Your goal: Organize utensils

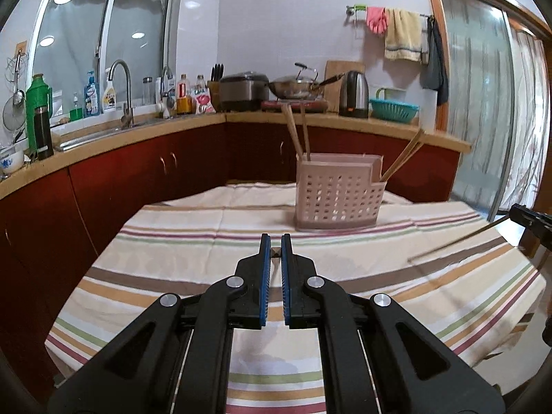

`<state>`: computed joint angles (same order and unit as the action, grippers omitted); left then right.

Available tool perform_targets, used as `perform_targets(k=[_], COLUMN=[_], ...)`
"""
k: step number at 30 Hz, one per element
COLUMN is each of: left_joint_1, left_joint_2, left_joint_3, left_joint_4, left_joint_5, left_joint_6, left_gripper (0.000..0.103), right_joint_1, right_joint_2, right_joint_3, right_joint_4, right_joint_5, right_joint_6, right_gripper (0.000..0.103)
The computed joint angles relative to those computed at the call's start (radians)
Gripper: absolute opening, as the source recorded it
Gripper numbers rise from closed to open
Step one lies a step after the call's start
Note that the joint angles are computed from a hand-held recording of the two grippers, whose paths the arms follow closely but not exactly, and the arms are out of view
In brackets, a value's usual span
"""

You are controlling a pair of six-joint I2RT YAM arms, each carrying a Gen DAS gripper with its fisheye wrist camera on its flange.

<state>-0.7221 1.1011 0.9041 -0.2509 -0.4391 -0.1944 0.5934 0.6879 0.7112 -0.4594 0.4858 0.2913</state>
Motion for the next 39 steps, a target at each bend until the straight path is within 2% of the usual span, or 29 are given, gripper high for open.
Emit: perform_targets(k=[11, 16, 28, 39], left_joint_1=[-0.015, 0.007, 0.076, 0.074], left_joint_2=[0.0, 0.027, 0.173, 0.286], left_joint_3=[0.128, 0.142, 0.24, 0.322], left_joint_4=[-0.163, -0.133, -0.02, -0.004], left_joint_5=[0.027, 0.048, 0.103, 0.095], left_joint_6=[-0.026, -0.01, -0.007, -0.004], left_gripper=[0.006, 0.007, 0.007, 0.007], right_joint_1=[-0.002, -0.037, -0.145, -0.167], right_joint_2=[0.036, 0.067, 0.209, 0.284], right_joint_3=[0.124, 0.139, 0.162, 0.173], right_joint_4=[-0.125, -0.105, 0.088, 0.18], right_joint_5=[-0.023, -0.055, -0.151, -0.146], right_joint_6=[0.001, -0.03, -0.104, -0.121], right_gripper=[0.007, 0.007, 0.007, 0.007])
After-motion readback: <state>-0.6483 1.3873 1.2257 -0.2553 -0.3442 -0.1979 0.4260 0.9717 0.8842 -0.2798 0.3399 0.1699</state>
